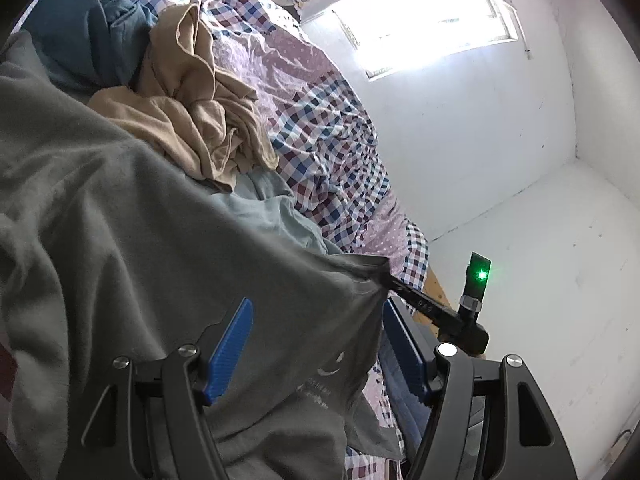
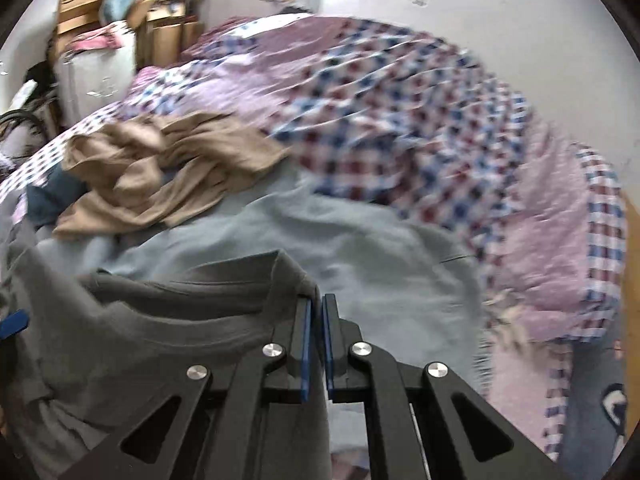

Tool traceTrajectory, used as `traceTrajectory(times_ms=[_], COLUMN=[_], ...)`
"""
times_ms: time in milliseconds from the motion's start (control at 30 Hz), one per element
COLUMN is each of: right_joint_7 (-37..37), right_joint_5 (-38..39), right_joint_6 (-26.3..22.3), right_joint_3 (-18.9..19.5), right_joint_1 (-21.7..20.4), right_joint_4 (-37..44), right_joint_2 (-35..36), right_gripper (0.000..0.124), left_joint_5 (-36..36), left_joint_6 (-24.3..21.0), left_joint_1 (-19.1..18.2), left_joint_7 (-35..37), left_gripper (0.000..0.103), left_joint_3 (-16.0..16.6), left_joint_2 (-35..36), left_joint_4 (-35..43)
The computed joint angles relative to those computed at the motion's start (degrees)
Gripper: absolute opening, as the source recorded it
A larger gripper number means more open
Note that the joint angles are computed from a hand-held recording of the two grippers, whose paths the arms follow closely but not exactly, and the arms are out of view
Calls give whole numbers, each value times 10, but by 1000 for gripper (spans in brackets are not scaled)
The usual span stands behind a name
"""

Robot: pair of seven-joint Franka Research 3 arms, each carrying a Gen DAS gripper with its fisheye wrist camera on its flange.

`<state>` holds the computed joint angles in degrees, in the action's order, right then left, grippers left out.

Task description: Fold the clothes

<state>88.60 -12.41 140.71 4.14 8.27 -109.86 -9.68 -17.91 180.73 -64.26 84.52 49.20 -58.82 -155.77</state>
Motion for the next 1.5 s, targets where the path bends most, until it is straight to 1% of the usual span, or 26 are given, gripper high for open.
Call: traceTrajectory(times_ms=[100,233,433,533,600,633,700,733,800,833,900,967,1033,1067,1267,1433,1467,1500], right_joint_7=[43,81,108,118,133,146,153,147,112,101,91,71,14,1,-24,-19,-25,-32], right_joint_5=[-52,-86,-80,-83,-108,-127,-140,-132,-88,-75,-68,-34,49,64,79,67,71,75], right_joint_6=[-18,-46,-84,-117,-130,-134,-123,-109,-77,-72,-78,-73,-70,-71,-93,-103,-103,-103], right_joint_3=[4,-6,-25,-31,-33,-33,-31,-29,-27,-22,-12,-7,-2,-1,1,-6,-6,-6], right_joint_1=[-14,-18,-4,4,9,12,15,16,18,22,33,44,54,59,94,112,113,113], right_joint_4=[34,58,54,58,63,60,58,56,56,64,85,98,113,116,139,150,150,149], right_joint_2=[17,50,97,108,108,101,88,81,75,77,91,103,122,128,175,201,203,204], right_gripper=[3,3,5,17,39,43,45,47,52,53,53,54,54,54,54,52,40,14], left_joint_5=[2,4,1,-9,-19,-24,-39,-45,-56,-61,-69,-76,-83,-86,-105,-119,-122,-125], left_joint_6=[2,0,-15,-40,-52,-58,-59,-59,-58,-58,-61,-62,-65,-66,-74,-84,-85,-85], left_joint_1=[0,0,7,19,31,37,42,45,48,50,51,53,54,56,63,70,71,73], left_joint_7=[1,2,1,2,7,10,17,21,27,29,33,38,43,45,57,70,72,74], left_gripper=[72,72,72,72,72,72,72,72,72,72,72,72,72,72,72,72,72,72], left_joint_3=[0,0,-4,-13,-22,-27,-32,-34,-37,-39,-41,-43,-45,-46,-51,-56,-57,-59], left_joint_2=[0,1,12,29,37,41,42,41,41,42,45,47,49,49,50,52,53,54], left_joint_4=[1,2,7,13,14,14,14,13,12,11,13,13,15,15,17,19,19,19])
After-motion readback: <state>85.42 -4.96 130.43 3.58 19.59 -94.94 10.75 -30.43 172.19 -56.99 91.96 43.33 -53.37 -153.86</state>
